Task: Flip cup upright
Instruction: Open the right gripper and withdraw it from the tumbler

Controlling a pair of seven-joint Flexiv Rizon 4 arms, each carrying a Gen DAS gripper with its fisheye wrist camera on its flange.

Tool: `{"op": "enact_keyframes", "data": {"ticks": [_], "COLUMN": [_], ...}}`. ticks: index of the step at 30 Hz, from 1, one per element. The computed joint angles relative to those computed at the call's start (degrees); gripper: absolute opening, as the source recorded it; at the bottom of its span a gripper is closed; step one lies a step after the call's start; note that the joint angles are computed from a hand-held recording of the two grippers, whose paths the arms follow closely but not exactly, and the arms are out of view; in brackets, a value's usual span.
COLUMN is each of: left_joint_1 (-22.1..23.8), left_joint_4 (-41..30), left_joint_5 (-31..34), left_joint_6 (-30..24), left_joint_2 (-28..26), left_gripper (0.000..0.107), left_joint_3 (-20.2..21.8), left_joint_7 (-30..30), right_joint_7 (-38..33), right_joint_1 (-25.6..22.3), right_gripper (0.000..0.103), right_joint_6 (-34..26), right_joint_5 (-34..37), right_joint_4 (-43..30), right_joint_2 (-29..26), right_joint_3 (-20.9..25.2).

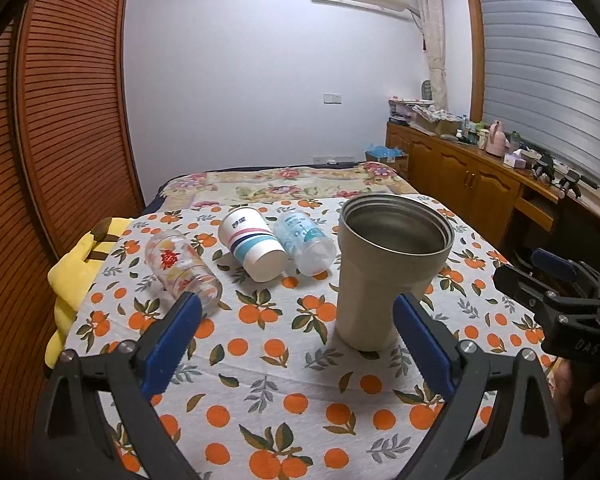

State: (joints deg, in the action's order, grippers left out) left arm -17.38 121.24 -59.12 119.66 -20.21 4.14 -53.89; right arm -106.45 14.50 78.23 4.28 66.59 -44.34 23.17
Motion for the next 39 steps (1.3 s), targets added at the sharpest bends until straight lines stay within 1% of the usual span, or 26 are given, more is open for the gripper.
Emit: {"op": "enact_keyframes", "data": {"ticks": [14,18,39], "left_joint_1": [0.36,-0.17,0.13], "left_joint_4": [0.88,0.81,1.1], "left_joint_5": [0.76,-0.06,-0.1], "left_joint_6": [0.13,0.31,0.73], "left_joint_2": [0.57,0.53,0.76], "left_gripper": [0.097,0.097,0.097], "left_joint_3": [-0.28,-0.14,-0.63], "left_joint_7": [-1.41,-0.96,-0.93], "right_joint_7": [0.52,0.55,0.55], "right_joint_1": [0.23,0.21,0.02], "right_gripper": [0.103,0.103,0.103], "right_joint_6": [0.26,0.37,0.48], "right_joint_5": [-0.33,-0.42,-0.53], "right_joint_4": [0.32,0.37,0.48], "right_joint_2": [0.02,0.0,0.03], "right_joint_3": [-0.38,-0.36,-0.14]}}
